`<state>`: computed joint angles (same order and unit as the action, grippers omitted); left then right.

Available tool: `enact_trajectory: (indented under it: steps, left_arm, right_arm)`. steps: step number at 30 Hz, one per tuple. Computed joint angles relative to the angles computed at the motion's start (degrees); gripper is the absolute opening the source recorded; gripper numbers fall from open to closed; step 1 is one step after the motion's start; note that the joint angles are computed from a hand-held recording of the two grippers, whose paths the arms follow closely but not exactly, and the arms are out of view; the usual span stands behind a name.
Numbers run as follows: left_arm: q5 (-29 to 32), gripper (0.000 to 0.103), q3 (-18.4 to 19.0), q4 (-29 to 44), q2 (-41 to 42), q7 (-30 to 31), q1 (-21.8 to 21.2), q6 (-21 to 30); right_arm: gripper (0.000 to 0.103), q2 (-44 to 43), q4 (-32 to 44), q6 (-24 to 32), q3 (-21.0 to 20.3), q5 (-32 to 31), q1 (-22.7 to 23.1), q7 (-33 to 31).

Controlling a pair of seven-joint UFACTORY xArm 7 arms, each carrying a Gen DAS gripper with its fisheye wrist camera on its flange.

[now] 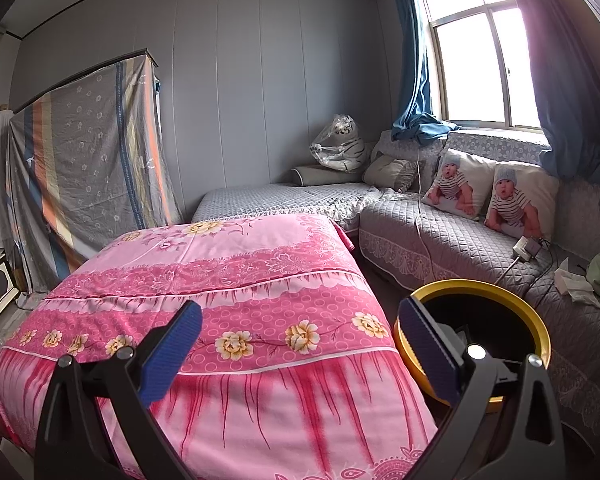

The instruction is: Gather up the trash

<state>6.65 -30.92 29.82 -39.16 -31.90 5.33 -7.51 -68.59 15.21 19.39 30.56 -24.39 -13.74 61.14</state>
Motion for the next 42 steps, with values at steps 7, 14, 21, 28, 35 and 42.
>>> enact_trajectory:
  steps: [7, 14, 21, 28, 35, 42]
  left_arm:
    - [0.14, 0.095, 0.11, -0.02, 0.01, -0.11, -0.18, 0.05]
    - [0.13, 0.095, -0.15, 0.11, 0.42, 0.0, 0.14, -0.33]
    - [0.08, 0.095, 0.58, 0.5, 1.81, 0.76, -0.55, -0.63]
    - [-0.2, 0.095, 0.85, 0.39, 2.85, 1.61, -1.04, -1.11]
    - [-0.6, 0.095, 0.87, 0.5, 3.56, 2.17, -1.23, -1.26]
    - [-0.72, 0.095, 1.78, 0.7, 4.48, 2.96, -1.93, -1.23]
  right_arm:
    - [0.095, 0.07, -0.08, 0.23, -0.31, 0.01, 0.41, -0.07]
    - [0.095, 0.01, -0.33, 0.21, -0.53, 0.08, 0.52, -0.15]
    - [0.095, -0.09, -0.99, 0.17, -0.5, 0.16, 0.8, 0.08]
    - [0.095, 0.42, -0.94, 0.34, -0.73, 0.18, 0.93, 0.1]
    - [0.095, 0.87, -0.75, 0.56, -1.02, 0.11, 1.06, 0.03]
    - [0.095, 1.16, -0.74, 0.61, -1.16, 0.09, 1.21, -0.04]
